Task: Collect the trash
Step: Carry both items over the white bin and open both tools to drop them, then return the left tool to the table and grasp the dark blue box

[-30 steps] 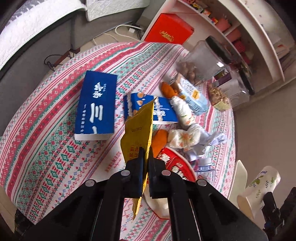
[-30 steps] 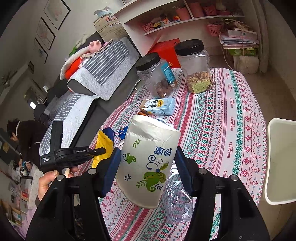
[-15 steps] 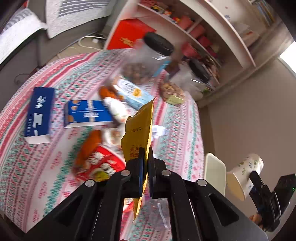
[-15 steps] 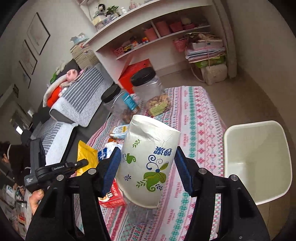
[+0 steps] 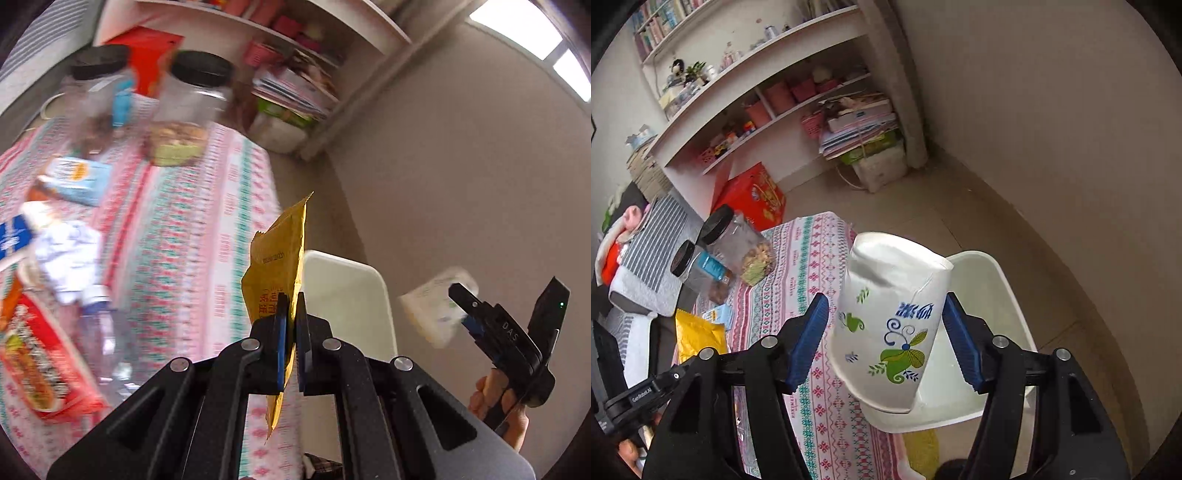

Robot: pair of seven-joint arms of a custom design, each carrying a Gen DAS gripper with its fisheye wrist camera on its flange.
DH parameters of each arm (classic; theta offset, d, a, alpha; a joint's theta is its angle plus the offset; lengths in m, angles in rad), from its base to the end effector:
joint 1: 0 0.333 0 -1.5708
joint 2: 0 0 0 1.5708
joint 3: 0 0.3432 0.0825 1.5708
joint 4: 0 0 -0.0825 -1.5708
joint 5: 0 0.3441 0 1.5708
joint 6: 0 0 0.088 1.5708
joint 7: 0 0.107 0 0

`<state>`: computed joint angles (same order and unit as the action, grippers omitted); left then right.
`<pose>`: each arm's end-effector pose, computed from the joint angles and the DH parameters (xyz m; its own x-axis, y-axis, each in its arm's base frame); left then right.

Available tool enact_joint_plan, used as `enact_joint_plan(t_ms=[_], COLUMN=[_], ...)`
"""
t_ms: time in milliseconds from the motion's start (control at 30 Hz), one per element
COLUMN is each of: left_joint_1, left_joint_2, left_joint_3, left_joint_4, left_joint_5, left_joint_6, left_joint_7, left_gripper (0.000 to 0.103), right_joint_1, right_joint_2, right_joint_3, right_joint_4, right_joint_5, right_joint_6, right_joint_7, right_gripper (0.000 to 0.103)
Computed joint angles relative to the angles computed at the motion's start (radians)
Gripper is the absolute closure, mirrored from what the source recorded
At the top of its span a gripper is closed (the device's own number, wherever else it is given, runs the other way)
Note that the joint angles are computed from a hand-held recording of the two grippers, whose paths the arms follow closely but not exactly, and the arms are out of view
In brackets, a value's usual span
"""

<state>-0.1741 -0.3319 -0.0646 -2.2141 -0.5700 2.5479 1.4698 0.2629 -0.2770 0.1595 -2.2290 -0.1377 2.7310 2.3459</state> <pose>0.4416 -0.1049 0.6255 0.0461 -0.8379 0.5438 -0.8275 -0.3370 -0.4492 0.4266 0.2079 0.6175 -0.0928 -0.9289 -0.3585 -0.7308 0.3081 -0.6091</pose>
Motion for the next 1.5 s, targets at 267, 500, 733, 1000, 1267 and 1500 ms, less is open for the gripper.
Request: enact_joint_plan(t_ms=[267,500,733,1000,1267,1500], left_joint_1=[-0.061,-0.083,-0.094,-0.021,0.130,0.212], left_joint_2=[0.216,0.355,0.334,0.179,0.025,-0.089], left_joint_3=[-0.100,-0.166,-0.176,-0.182,-0.205,-0.197], left_joint_4=[0.201,0.339,0.322,0.190,0.075,-0.008], left_joint_5=[0.021,0.148,0.357,0.812,1.108,1.168], left_joint_6=[-0.014,-0.040,-0.013,-0.004,0.032,0.041], left_joint_7=[-0.024,-0.098,-0.208,-0.525,-0.749,-0.754], left_gripper=[0.099,0.095,0.052,0.035,0.019,0.017], right_joint_1=[-0.093,-0.164,-0.214,-0.330,-0.283,-0.194], right_joint_2=[-0.120,-0.169,-0.185,-0.157,-0.068,0.036], right_joint_3=[-0.025,-0.002,0.040,0.218,0.305,0.342], right_joint_4=[-0.111,-0.152,-0.148,-0.034,0.085,0.193], right_joint_5=[0.005,-0.001,-0.044,-0.329,-0.552,-0.669], right_joint_6=[0.106,0.139,0.126,-0.025,-0.128,-0.198], right_joint_7=[0.112,0.141,0.163,0.309,0.413,0.463], right_gripper=[0.016,0.015,0.012,0.007,0.007,0.007])
